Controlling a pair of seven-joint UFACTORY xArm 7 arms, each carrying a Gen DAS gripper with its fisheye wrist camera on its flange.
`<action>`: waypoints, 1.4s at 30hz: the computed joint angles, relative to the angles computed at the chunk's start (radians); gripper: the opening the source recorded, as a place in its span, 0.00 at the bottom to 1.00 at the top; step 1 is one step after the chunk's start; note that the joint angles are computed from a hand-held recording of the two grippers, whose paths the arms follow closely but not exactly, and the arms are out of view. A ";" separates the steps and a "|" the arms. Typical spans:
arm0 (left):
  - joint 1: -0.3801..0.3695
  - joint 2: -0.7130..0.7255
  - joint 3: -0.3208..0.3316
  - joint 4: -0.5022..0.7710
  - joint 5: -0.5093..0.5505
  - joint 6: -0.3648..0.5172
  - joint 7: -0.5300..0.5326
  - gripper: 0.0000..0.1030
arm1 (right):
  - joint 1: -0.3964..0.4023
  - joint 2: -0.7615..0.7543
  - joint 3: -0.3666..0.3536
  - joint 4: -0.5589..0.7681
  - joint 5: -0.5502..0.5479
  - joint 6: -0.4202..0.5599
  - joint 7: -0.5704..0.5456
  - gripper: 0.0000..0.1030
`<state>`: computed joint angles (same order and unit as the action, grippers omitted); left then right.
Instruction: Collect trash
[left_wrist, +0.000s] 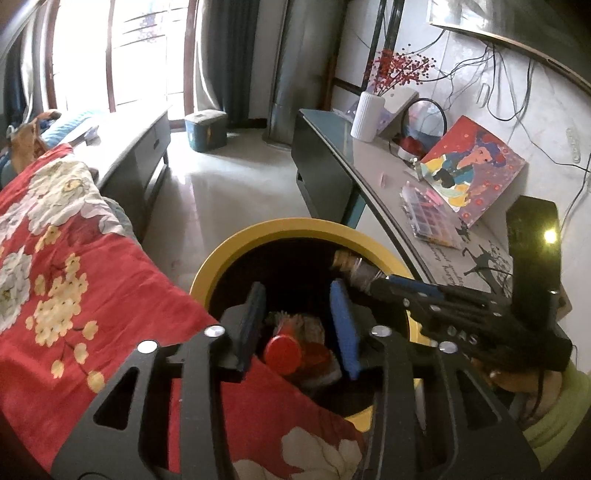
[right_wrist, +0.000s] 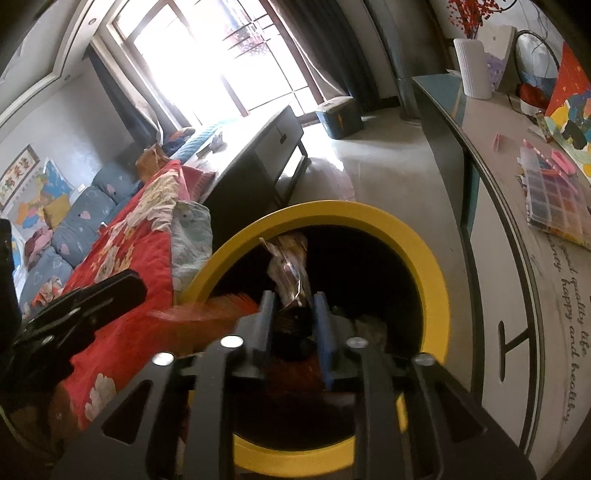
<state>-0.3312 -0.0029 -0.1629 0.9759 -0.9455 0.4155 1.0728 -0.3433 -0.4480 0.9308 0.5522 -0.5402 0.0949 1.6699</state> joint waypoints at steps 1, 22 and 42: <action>0.001 0.001 0.001 0.002 -0.004 0.004 0.000 0.42 | 0.005 -0.004 -0.005 -0.003 0.002 0.002 0.001 0.35; 0.027 -0.151 0.098 -0.081 -0.118 0.017 0.029 0.89 | 0.257 -0.062 -0.119 0.103 -0.124 0.318 0.074 0.88; 0.072 -0.362 0.264 -0.234 -0.201 -0.035 0.101 0.89 | 0.312 0.257 0.067 0.457 -0.636 0.691 0.327 0.94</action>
<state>-0.2590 -0.3644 0.1011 0.7422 -1.1468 0.3803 1.1743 -0.0318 -0.1912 0.9979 1.0093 -1.1764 0.7862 1.9964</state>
